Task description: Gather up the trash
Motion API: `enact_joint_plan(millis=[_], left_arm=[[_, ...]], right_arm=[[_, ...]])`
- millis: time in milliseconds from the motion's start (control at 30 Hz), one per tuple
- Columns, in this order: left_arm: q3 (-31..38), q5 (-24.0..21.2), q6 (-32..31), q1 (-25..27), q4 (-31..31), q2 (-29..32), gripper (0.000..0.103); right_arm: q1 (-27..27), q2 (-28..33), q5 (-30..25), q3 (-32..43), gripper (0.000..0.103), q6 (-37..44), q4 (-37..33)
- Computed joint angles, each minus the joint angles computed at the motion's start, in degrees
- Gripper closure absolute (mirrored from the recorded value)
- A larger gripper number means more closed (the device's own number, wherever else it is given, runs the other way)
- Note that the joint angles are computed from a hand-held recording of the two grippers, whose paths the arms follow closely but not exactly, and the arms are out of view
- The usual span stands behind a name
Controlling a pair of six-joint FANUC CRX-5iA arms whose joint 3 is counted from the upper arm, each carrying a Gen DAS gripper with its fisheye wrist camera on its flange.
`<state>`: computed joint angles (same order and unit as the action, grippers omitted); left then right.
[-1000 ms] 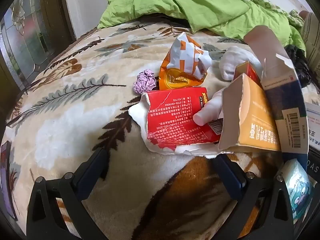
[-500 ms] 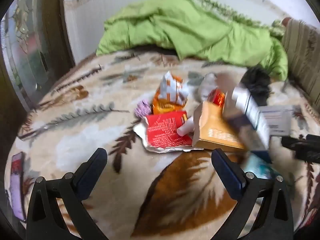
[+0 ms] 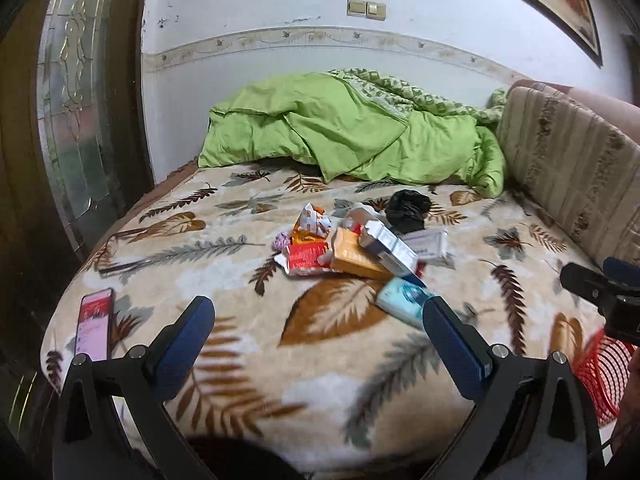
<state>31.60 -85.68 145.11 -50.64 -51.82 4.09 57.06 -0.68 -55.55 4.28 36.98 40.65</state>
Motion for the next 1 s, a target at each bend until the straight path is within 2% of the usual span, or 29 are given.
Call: enact_joint_plan(millis=[133, 267, 467, 1000], left_arm=[[-0.75, -1.77, 1.08, -2.08, -1.98, -0.42, 0.0], [-1.88, -1.47, 2.67, -3.01, -2.49, -1.25, 0.0], [-1.36, -2.37, 2.31, -3.7, -3.14, -0.67, 0.0], [-1.33, -2.82, 1.89, -3.39, -2.62, -0.88, 0.0]], right_arm=[[2.0, -1.81, 0.14, -3.16, 0.001, -3.39, 6.18], [2.58, -2.95, 0.35, -4.74, 0.001, -3.83, 8.59], [3.43, -2.6, -0.56, -4.21, 0.001, -0.72, 6.54], [3.28, -2.9, -1.07, -4.44, 0.001, -0.92, 4.57]])
